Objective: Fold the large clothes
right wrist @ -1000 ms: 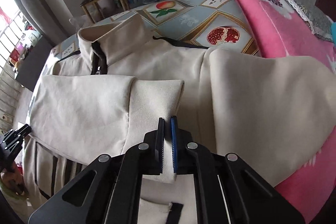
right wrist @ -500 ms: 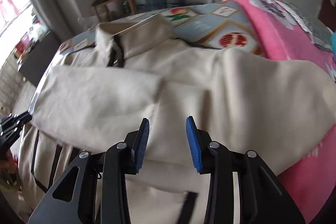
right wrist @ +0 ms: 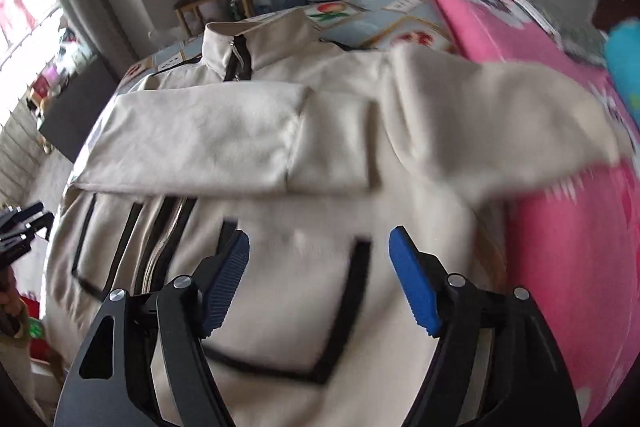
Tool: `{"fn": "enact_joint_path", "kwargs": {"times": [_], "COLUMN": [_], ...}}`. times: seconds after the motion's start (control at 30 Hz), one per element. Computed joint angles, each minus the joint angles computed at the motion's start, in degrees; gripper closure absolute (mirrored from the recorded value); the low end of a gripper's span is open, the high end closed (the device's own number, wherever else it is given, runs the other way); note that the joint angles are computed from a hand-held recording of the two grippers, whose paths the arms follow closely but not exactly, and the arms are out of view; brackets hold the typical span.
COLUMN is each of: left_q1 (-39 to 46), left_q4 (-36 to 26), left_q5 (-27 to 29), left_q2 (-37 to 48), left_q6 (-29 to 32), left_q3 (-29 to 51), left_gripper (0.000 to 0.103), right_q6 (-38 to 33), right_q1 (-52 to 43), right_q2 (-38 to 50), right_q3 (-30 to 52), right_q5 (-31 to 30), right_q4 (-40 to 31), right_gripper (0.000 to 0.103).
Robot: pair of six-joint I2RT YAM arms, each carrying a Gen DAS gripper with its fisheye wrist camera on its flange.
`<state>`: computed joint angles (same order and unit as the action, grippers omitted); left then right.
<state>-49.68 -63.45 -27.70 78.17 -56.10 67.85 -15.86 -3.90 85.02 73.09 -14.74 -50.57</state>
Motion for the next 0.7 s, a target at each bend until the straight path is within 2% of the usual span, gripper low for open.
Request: {"fn": "enact_joint_path", "kwargs": {"times": [0.17, 0.3, 0.33, 0.47, 0.53, 0.6, 0.7], "left_q1": [-12.5, -23.2, -25.0, -29.2, -31.7, -32.8, -33.7], "left_q4": [-2.7, -3.0, -2.6, -0.6, -1.2, -0.8, -0.2], "left_q5": [2.2, 0.7, 0.3, 0.9, -0.6, -1.0, -1.5], "left_q2": [-10.3, -10.3, -10.1, -8.8, -8.0, -8.3, -9.0], "left_q6": [-16.7, -27.6, -29.4, -35.6, -39.7, -41.5, -43.6], "left_q3": [-8.9, -10.7, -11.2, -13.2, -13.4, -13.9, -14.7], "left_gripper": [0.050, 0.052, 0.055, 0.074, 0.076, 0.076, 0.076], "right_q6": [-5.6, -11.7, -13.8, -20.0, -22.9, -24.0, -24.0], "right_q1": [-16.2, -27.1, -30.2, -37.7, -40.4, -41.2, -40.7], "right_q2": [-11.5, -18.3, -19.9, -22.4, -22.8, -22.9, -24.3], "right_q3": [-10.3, -16.0, -17.4, -20.5, -22.0, -23.3, -25.0], "right_q5": [-6.1, -6.9, -7.4, -9.1, -9.6, -9.8, -10.2], "right_q4": [-7.5, -10.7, -11.5, -14.3, -15.5, -15.9, -15.4], "right_gripper": [0.032, 0.032, 0.032, 0.032, 0.036, 0.046, 0.050]}}
